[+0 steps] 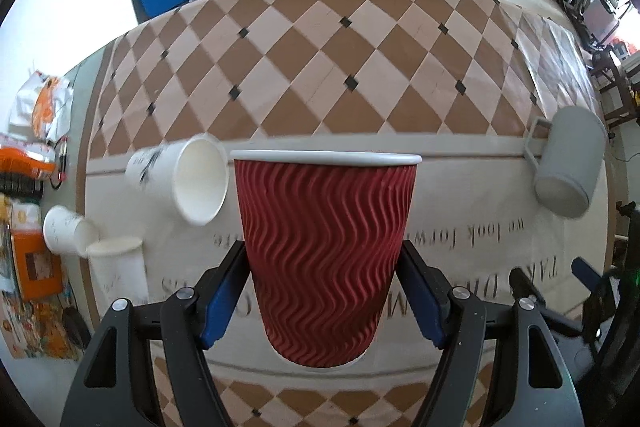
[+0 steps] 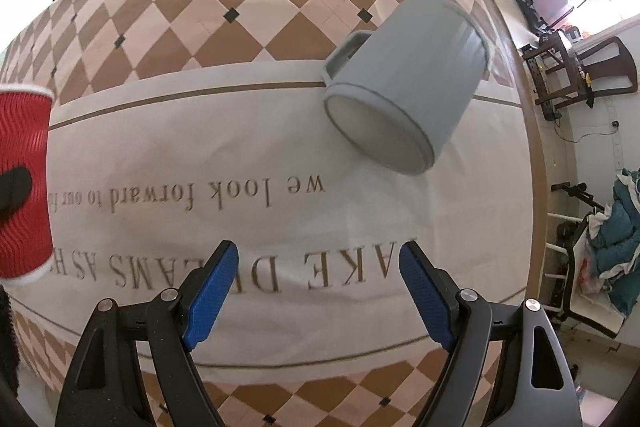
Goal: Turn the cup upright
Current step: 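Lift the red cup with the left tool, holding it upright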
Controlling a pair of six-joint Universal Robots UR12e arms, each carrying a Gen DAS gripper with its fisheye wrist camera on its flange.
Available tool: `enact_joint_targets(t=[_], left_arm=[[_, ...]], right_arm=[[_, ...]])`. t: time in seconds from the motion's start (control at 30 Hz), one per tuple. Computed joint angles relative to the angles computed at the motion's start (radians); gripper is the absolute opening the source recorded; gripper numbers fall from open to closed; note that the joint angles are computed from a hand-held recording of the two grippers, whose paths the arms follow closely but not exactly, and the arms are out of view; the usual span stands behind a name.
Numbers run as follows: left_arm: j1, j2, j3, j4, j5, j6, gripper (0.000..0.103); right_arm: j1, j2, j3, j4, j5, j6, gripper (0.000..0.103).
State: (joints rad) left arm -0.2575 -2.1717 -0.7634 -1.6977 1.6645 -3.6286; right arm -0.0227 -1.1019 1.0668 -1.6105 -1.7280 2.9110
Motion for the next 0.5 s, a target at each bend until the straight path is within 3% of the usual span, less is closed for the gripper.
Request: enact_joint_targets(t=[0.3, 0.5], left_arm=[[-0.015, 0.136, -0.192, 0.034, -0.051, -0.055, 0.072], [-0.022, 0.187, -0.282, 0.038, -0.120, -0.087, 0.072]], right_arm=[[0.004, -0.093, 0.104, 0.008, -0.040, 0.018, 0.084], [-0.007, -0.146, 0.182, 0.035, -0.069, 0.048, 0.085]])
